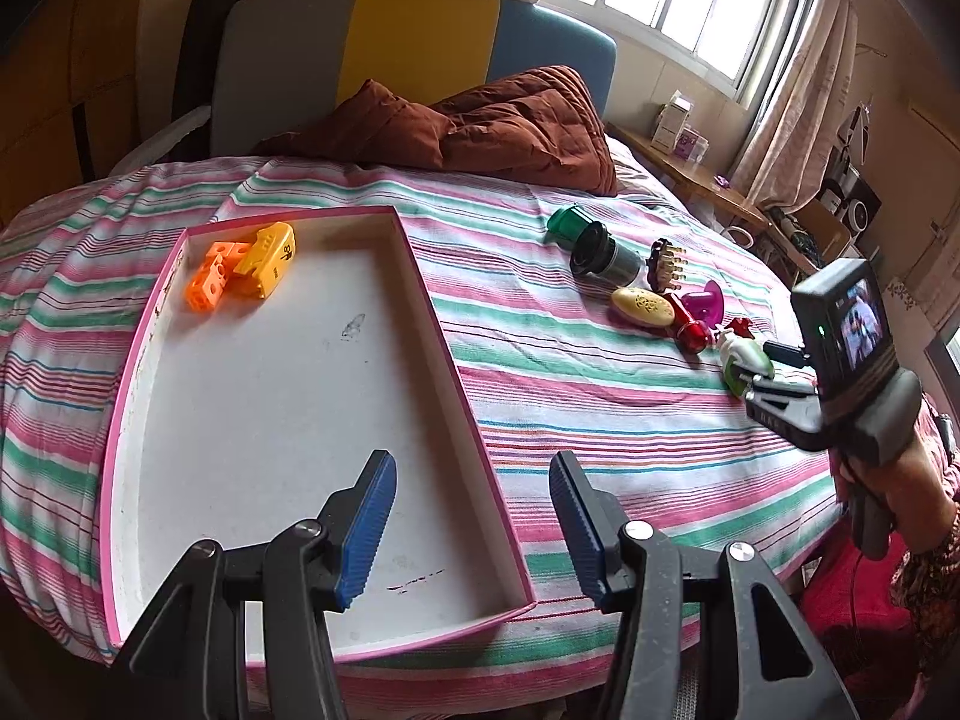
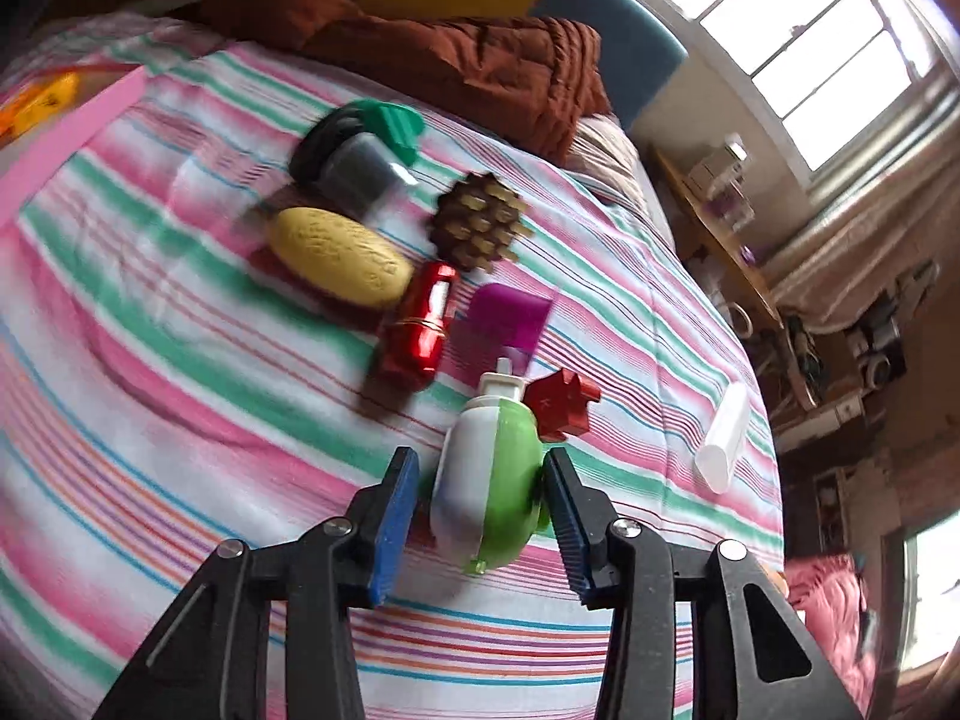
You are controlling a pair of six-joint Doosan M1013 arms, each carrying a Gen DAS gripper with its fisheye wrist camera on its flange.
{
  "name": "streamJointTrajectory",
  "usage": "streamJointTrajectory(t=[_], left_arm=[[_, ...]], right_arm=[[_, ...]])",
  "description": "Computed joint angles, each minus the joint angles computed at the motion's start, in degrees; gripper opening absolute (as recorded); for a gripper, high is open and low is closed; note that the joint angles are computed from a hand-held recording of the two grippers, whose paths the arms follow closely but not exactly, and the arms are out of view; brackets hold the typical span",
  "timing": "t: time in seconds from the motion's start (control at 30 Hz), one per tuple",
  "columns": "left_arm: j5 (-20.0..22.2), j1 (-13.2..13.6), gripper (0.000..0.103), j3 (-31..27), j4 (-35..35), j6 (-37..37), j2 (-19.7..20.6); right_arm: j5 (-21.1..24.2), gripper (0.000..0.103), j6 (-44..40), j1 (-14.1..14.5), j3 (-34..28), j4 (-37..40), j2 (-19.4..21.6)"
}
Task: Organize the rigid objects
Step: 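Close the right tool around the green-and-white bottle and lift it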
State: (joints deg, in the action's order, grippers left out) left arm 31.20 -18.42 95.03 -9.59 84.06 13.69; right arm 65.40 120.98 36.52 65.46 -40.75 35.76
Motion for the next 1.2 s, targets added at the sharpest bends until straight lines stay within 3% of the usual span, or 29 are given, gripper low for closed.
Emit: streamJointTrajectory(t=[0.07, 0.17, 0.3, 0.63, 0.73, 0.77, 0.8, 1.03, 1.17, 1.2], left_arm=[[0.0, 0.0, 0.054, 0.0, 0.2, -0.1, 0.0], [0.1, -0.1, 0.054, -0.1, 0.5, -0.3, 0.0], [-0.2, -0.3, 0.054, -0.1, -0.4, 0.2, 0.1], [1.3, -2.2, 0.054, -1.6, 1.4, -0.1, 0.9], [2.6, -2.6, 0.054, -2.5, 1.2, 0.3, 1.5], [2.9, -2.8, 0.054, -2.8, 1.5, 0.2, 1.5], [2.9, -2.9, 0.054, -2.9, 1.6, 0.3, 1.5], [4.1, -3.4, 0.054, -5.3, -0.4, 3.5, 2.9], [6.0, -3.9, 0.054, -8.5, -1.4, 5.5, 5.0], [6.1, -4.1, 0.054, -9.3, -1.4, 6.2, 5.5]], right_arm=[[-5.6, 0.063, -1.8, -0.6, 1.9, 6.8, -2.3], [-13.0, 0.073, 3.9, -2.6, 5.5, 14.1, -5.8], [-18.4, 0.074, 15.2, -4.8, 9.4, 17.3, -8.8], [-18.3, 0.074, 10.6, -7.1, 6.4, 30.3, -5.0], [-12.4, 0.064, 12.3, -6.1, 2.5, 25.7, -2.2], [-10.3, 0.056, 12.5, -5.7, 1.5, 23.8, -1.4], [-10.0, 0.056, 11.8, -5.8, 1.4, 23.8, -1.3], [-9.9, 0.053, 10.3, -6.9, 5.9, 26.3, -4.6], [-12.1, 0.053, 10.1, -8.6, 9.9, 30.7, -6.6], [-14.4, 0.053, 10.7, -8.9, 11.3, 31.4, -7.3]])
